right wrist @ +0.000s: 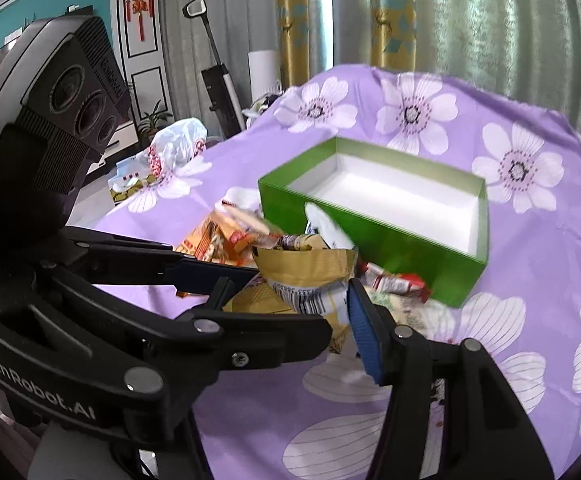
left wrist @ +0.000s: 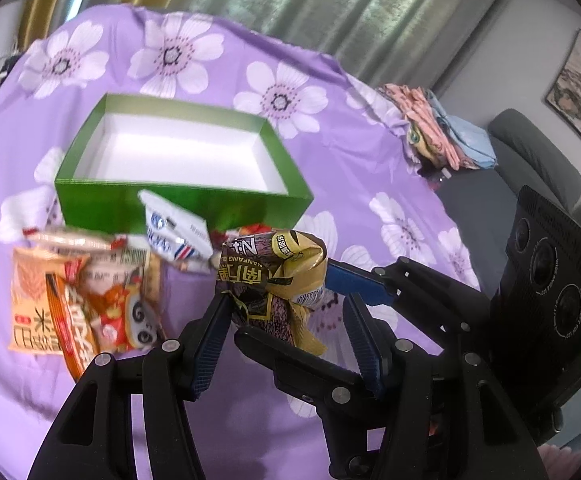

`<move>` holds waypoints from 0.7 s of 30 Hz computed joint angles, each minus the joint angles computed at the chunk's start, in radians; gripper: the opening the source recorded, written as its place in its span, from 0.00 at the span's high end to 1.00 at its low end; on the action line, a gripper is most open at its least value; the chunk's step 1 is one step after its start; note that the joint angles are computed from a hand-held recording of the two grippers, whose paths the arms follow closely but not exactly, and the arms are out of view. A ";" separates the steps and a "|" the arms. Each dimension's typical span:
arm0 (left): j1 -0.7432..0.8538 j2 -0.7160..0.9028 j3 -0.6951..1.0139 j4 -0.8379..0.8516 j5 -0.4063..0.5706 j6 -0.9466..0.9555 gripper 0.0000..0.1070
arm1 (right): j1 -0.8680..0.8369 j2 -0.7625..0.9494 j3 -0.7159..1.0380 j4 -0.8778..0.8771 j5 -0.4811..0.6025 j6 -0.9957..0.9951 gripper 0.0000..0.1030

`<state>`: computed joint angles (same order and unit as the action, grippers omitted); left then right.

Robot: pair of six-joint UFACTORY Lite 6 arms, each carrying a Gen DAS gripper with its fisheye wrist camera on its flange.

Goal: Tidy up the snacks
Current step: 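Carry the candy over the green box and open the left gripper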

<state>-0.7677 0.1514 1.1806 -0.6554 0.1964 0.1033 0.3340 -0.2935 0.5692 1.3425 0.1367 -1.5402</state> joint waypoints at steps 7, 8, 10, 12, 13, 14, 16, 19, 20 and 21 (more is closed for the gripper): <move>0.011 0.061 0.118 0.139 0.022 -0.092 0.45 | -0.025 0.012 0.049 0.080 0.005 -0.083 0.44; 0.013 0.075 0.141 0.159 0.026 -0.102 0.45 | -0.034 0.024 0.063 0.103 0.010 -0.111 0.44; 0.021 0.100 0.180 0.155 0.036 -0.086 0.45 | -0.049 0.038 0.081 0.143 0.018 -0.158 0.44; 0.037 0.123 0.211 0.098 0.045 -0.021 0.45 | -0.059 0.059 0.105 0.162 0.022 -0.181 0.44; 0.047 0.146 0.246 0.092 0.058 -0.008 0.45 | -0.065 0.075 0.123 0.174 0.023 -0.197 0.44; 0.053 0.161 0.272 0.108 0.067 -0.017 0.45 | -0.070 0.091 0.141 0.179 0.025 -0.205 0.44; 0.070 0.202 0.343 0.123 0.098 -0.020 0.45 | -0.086 0.138 0.195 0.171 0.036 -0.208 0.44; 0.101 0.275 0.472 0.146 0.154 -0.023 0.45 | -0.097 0.198 0.270 0.132 0.038 -0.172 0.44; 0.109 0.294 0.505 0.153 0.167 -0.024 0.45 | -0.099 0.223 0.304 0.115 0.037 -0.157 0.44; 0.119 0.318 0.543 0.150 0.183 -0.021 0.45 | -0.102 0.248 0.336 0.101 0.040 -0.145 0.44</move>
<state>-0.6485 0.4698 1.7236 -0.5050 0.3793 0.0825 0.2316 -0.0451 0.9047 1.4436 0.1763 -1.6855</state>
